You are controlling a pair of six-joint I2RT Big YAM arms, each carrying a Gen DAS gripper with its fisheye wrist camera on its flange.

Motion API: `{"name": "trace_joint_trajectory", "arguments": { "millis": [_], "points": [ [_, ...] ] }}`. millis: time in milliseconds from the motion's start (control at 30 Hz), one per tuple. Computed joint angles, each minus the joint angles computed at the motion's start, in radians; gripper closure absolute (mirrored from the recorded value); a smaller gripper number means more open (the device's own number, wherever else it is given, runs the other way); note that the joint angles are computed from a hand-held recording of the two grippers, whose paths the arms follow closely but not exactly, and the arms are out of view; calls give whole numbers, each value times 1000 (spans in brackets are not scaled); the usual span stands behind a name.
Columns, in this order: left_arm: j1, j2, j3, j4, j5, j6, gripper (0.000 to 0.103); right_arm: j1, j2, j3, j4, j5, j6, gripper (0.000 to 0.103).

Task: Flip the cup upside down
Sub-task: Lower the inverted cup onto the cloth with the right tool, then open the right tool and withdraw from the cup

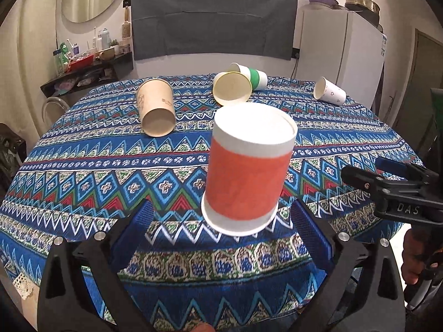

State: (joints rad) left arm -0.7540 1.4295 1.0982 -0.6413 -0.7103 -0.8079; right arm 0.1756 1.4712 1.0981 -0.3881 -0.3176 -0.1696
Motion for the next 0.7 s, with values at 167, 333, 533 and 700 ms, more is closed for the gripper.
{"name": "trace_joint_trajectory", "arguments": {
  "millis": [167, 333, 533, 700],
  "points": [
    [-28, -19, -20, -26, -22, -54, 6, 13, -84, -104, 82, 43, -14, 8],
    [-62, -32, -29, -54, -55, -106, 6, 24, -179, -208, 150, 76, -27, 8],
    [-101, -35, -26, -93, -95, -155, 6, 26, -271, -286, 200, 78, -36, 8],
    [-133, -34, -26, -117, -156, -175, 6, 13, -274, -287, 184, 75, -18, 8]
  ]
}}
